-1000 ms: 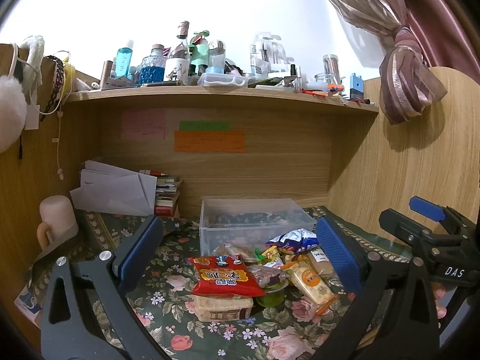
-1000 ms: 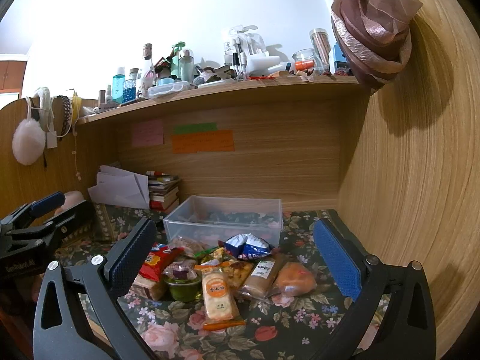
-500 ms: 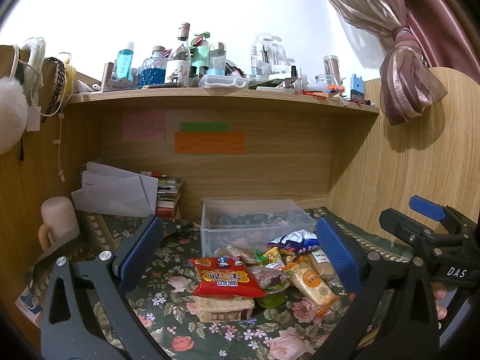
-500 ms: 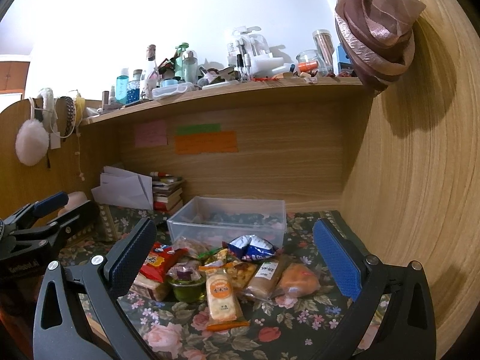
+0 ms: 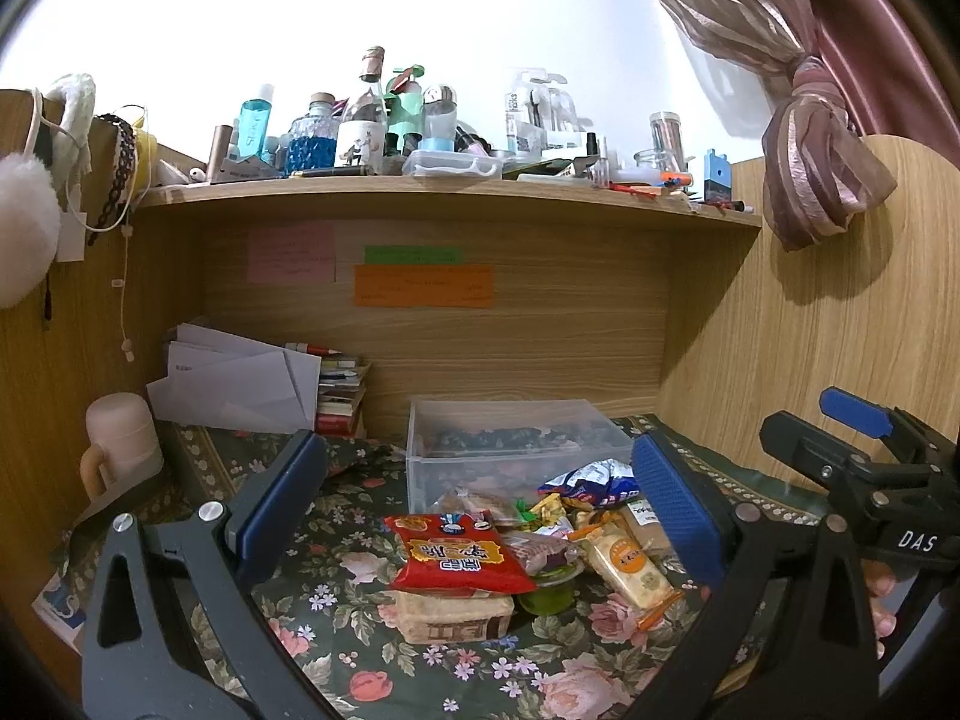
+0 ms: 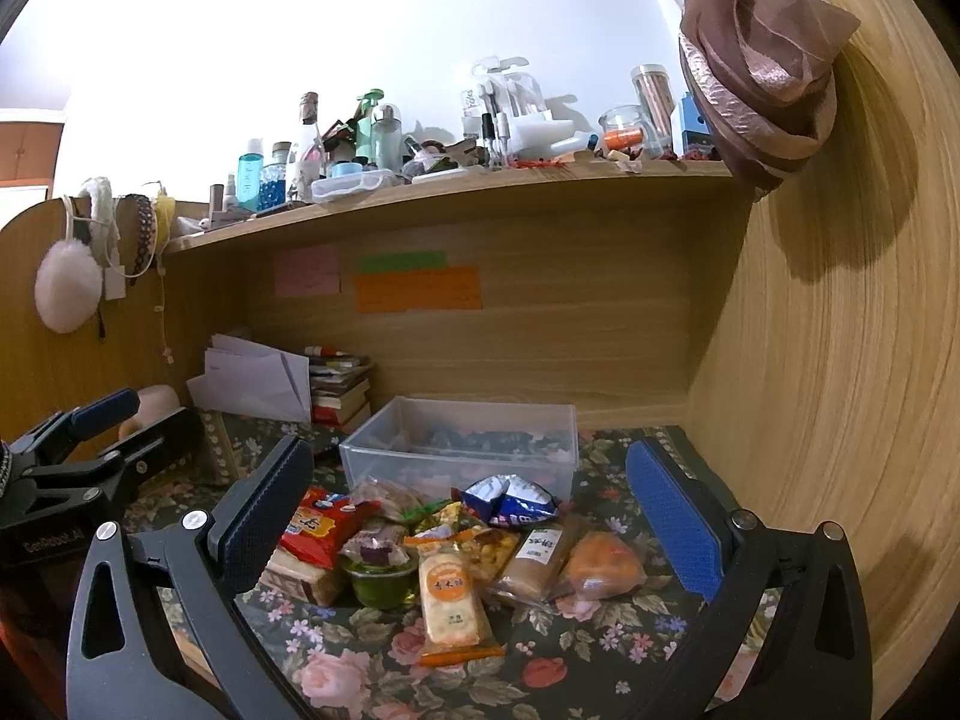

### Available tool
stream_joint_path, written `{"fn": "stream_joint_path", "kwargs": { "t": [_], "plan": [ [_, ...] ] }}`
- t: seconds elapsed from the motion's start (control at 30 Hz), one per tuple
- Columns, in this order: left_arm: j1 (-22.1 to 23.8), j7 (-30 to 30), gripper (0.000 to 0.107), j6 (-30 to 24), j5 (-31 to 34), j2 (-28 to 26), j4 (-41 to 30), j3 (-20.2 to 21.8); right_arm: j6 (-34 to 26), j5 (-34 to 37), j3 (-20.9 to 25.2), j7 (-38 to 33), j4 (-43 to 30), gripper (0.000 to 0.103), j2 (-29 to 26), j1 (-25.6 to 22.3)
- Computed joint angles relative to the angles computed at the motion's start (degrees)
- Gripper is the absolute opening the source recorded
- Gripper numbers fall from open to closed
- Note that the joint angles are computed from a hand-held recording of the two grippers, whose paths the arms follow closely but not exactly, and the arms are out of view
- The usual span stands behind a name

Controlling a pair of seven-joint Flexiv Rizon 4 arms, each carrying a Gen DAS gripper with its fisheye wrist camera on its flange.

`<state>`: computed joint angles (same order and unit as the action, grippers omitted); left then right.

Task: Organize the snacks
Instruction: 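Grasp the red chip bag with the left gripper while the right grasps the rice cake pack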

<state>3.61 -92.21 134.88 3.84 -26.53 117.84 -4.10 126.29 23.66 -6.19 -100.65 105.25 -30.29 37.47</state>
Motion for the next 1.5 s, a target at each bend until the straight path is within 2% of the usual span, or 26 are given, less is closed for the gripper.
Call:
{"fn": "stream_joint_path", "kwargs": {
  "t": [0.37, 0.87, 0.97, 1.03, 1.27, 1.33, 1.43, 1.5],
  "plan": [
    [-0.4, 0.1, 0.103, 0.1, -0.4, 0.0, 0.0, 0.1, -0.1, 0.5, -0.1, -0.2, -0.1, 0.103, 0.1, 0.2],
    [-0.6, 0.7, 0.103, -0.6, -0.3, -0.5, -0.4, -0.1, -1.2, -2.3, 0.1, 1.9, 0.6, 0.103, -0.2, -0.8],
    [0.3, 0.2, 0.096, -1.8, 0.9, -0.7, -0.8, -0.8, -0.9, -2.1, -0.9, 0.6, 0.8, 0.103, -0.7, 0.1],
    [1.3, -0.3, 0.087, -3.6, 2.2, -0.7, -1.1, -1.5, -1.3, -0.9, -2.0, -0.4, 0.6, 0.102, -0.9, 1.2],
    [4.6, -1.1, 0.073, -11.0, 5.1, -2.2, -2.9, -4.2, -6.9, -2.9, -3.0, 1.5, 0.9, 0.086, -1.8, 0.1],
    [6.4, -1.2, 0.068, -13.7, 6.4, -3.0, -3.7, -5.9, -8.5, -5.0, -2.5, 3.4, 1.3, 0.076, -2.0, -1.1],
    [8.4, -0.6, 0.066, -16.9, 6.8, -4.3, -4.5, -7.9, -11.3, -7.6, -2.9, 6.5, 1.4, 0.067, -2.6, -2.1],
    [10.4, -0.5, 0.066, -19.2, 7.0, -5.2, -4.9, -9.9, -13.0, -10.8, -0.7, 9.0, 1.1, 0.062, -3.0, -5.0]
  ]
}}
